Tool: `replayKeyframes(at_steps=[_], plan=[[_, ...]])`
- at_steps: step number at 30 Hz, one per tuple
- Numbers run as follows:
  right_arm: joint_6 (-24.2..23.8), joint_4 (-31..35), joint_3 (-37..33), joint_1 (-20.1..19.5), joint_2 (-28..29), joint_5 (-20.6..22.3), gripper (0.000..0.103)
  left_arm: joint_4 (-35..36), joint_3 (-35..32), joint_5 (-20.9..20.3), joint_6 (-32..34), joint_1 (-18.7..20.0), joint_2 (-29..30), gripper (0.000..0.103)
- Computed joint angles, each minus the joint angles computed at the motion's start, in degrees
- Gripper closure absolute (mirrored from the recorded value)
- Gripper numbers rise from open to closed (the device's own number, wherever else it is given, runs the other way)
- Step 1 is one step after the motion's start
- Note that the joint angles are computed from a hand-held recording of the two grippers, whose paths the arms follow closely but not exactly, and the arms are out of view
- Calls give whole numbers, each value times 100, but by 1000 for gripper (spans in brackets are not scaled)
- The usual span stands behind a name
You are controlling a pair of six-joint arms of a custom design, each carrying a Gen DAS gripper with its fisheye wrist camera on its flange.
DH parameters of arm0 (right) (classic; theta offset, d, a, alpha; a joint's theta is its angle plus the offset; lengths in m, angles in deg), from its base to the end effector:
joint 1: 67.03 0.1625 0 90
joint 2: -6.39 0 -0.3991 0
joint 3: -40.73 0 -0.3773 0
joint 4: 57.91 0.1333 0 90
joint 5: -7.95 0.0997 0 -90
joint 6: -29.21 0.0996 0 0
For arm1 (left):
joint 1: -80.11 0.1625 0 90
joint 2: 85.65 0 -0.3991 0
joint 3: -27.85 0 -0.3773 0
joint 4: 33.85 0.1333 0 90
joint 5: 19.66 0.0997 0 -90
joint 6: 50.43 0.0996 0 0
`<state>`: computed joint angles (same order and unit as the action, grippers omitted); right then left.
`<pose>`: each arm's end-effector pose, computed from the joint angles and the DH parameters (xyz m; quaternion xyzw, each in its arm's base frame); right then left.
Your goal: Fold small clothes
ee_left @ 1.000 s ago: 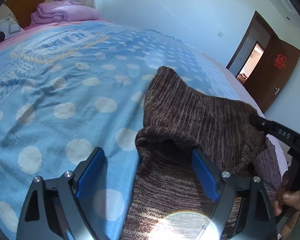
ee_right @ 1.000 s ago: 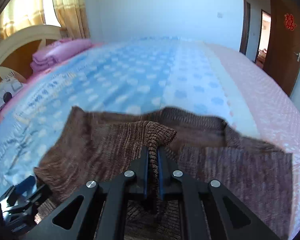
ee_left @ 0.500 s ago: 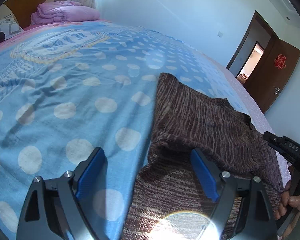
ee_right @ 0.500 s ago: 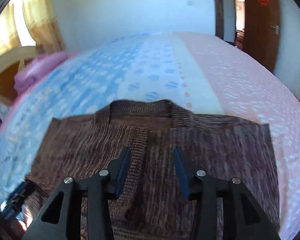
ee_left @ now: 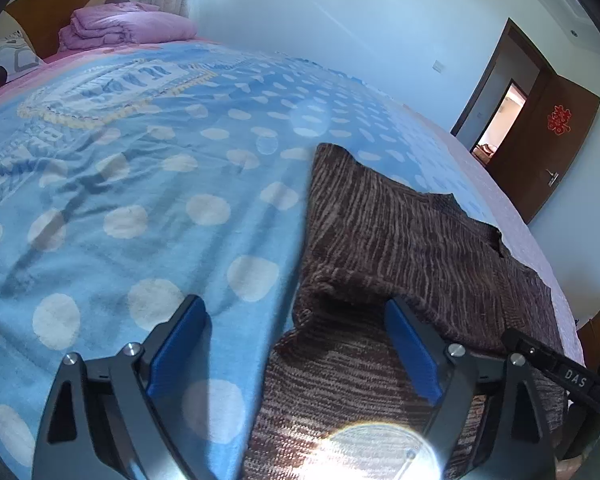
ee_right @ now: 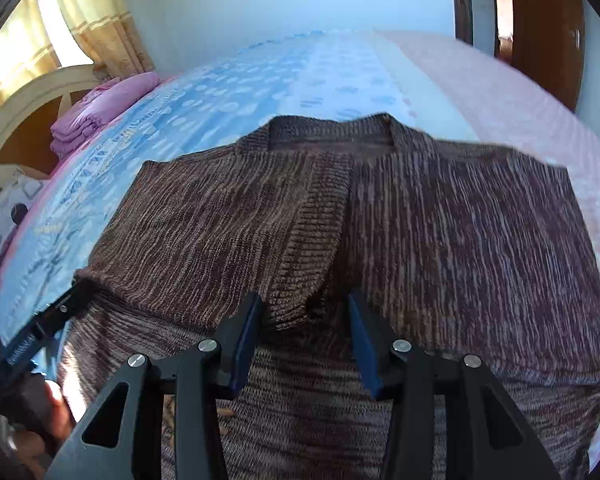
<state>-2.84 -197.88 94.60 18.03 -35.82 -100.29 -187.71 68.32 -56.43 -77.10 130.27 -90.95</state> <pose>0.0327 -0.8078 0.3420 0.1680 -0.9189 0.2597 0.2448 -0.3629 -0.7676 -0.0224 -0.0109 0.8732 -0.4232 0.2415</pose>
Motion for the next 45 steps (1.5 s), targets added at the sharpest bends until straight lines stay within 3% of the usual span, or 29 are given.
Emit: replayKeyframes(at_steps=[2, 4, 8, 10, 12, 14, 19, 24, 29, 33, 36, 39, 41, 43, 45], plan=[[271, 3, 341, 26, -358, -23, 58, 7, -10, -76, 30, 15, -8, 6], [257, -459, 1048, -23, -920, 352, 58, -199, 118, -207, 74, 29, -63, 5], [-224, -1676, 2518, -51, -2057, 394, 58, -702, 558, -724, 187, 97, -308, 1], [-365, -1955, 3027, -117, -2522, 406, 58, -665, 872, -1125, 200, 133, -555, 1], [-552, -2235, 3489, -174, -2931, 352, 58, -431, 1406, -1625, 331, 125, -996, 1], [-799, -2510, 3903, -235, -3247, 308, 58, -733, 2132, -1851, 586, 41, -1436, 1], [-1172, -2654, 4628, -407, -3753, 330, 58, -944, 3826, -1323, 1244, -435, -2533, 0], [-1386, -2546, 5009, -515, -3939, 398, 58, -649, 5069, -1343, 887, -746, -3280, 2], [-1482, -2402, 5204, -448, -4027, 532, 58, -450, 5658, -1969, 413, -837, -3454, 25], [-1719, -2550, 5409, -352, -4170, 490, 58, -143, 5853, -2237, 92, -942, -3395, 31], [-1710, -2521, 5482, -380, -4303, 435, 58, -133, 5948, -2031, 64, -1095, -3335, 31], [-1544, -2335, 5479, -466, -4460, 420, 58, -51, 5981, -2096, 5, -1141, -3360, 32], [-1494, -2244, 5455, -508, -4535, 344, 58, -122, 6006, -2283, -51, -1117, -3353, 52], [-1507, -2316, 5462, -540, -4622, 165, 58, -28, 5960, -2333, -190, -1112, -3285, 65], [-1452, -2293, 5437, -642, -4751, 27, 58, -67, 5971, -2228, -176, -1136, -3255, 70]])
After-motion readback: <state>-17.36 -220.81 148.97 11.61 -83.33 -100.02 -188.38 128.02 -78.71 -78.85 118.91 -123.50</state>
